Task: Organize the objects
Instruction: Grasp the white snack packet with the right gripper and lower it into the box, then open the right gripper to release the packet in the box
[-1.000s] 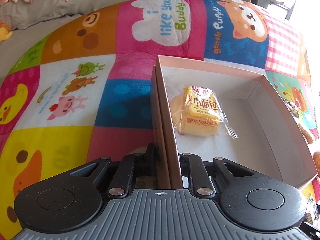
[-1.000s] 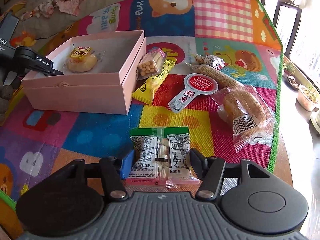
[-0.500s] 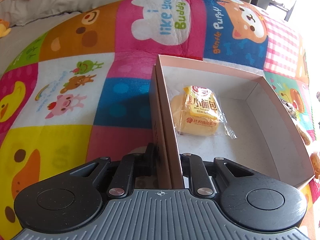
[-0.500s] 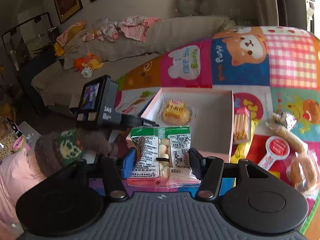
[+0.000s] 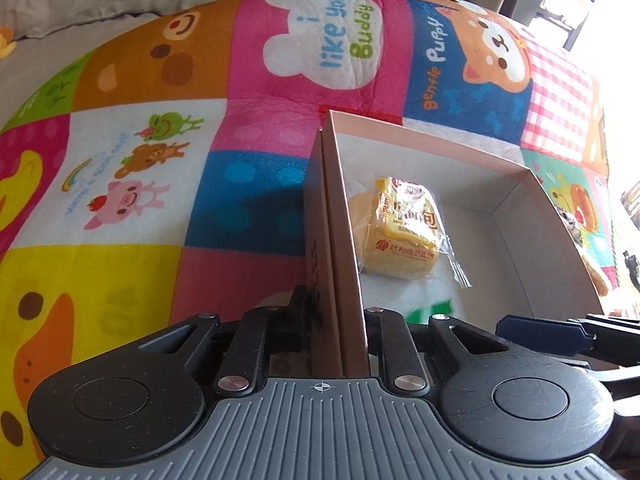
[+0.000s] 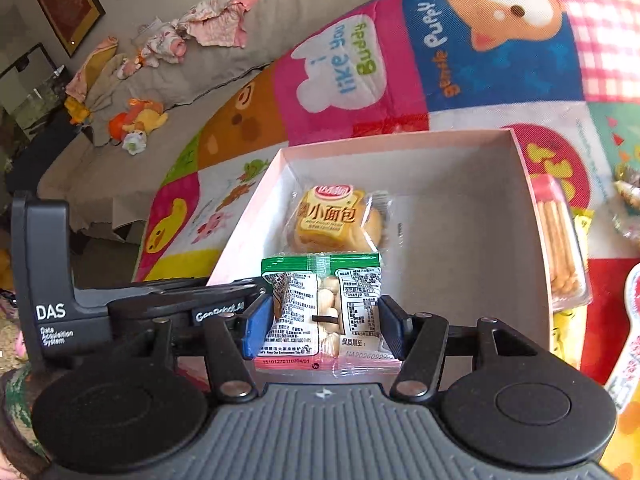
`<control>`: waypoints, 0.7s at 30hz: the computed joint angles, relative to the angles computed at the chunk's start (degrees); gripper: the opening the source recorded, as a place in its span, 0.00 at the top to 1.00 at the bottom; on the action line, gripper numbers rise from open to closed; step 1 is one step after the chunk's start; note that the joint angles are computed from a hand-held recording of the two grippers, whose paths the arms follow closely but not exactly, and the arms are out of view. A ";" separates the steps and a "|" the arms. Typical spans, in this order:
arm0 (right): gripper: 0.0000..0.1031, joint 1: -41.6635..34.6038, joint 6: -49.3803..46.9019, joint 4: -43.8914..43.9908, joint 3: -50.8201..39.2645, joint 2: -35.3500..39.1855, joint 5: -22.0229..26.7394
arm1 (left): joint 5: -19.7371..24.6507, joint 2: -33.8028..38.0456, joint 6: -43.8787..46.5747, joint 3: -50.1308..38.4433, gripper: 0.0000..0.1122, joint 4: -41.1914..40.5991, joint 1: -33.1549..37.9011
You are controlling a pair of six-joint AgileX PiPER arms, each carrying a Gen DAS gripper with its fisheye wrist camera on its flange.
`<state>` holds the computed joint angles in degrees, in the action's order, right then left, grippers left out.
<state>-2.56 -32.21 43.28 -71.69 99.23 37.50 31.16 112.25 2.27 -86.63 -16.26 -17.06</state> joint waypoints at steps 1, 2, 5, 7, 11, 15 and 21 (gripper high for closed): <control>0.42 -0.59 -2.96 2.89 1.07 -0.05 0.17 | -0.13 0.02 -0.17 0.01 0.83 0.28 -0.10; 0.41 -1.09 -4.89 4.47 2.04 -0.40 0.12 | -0.20 0.01 -0.39 0.03 0.83 0.55 -0.18; 0.39 -2.94 -8.50 6.57 4.80 -2.72 -0.26 | -0.15 -0.02 -0.76 0.02 0.83 0.94 -0.23; 0.38 -5.51 -12.06 8.45 6.73 -5.21 0.48 | -0.31 -0.09 -1.71 0.10 0.83 1.88 -0.46; 0.32 -11.83 -14.38 6.36 7.89 -10.29 -2.67 | -1.03 -0.44 -4.84 0.70 0.84 4.29 -1.11; 0.29 -19.57 -4.30 -3.42 -1.32 -4.62 -4.35 | -1.88 -0.97 -9.97 1.57 0.84 7.76 -2.08; 0.25 -21.18 8.93 -22.24 -17.86 9.83 -4.55 | -1.83 -1.48 -13.61 2.04 0.84 11.05 -3.00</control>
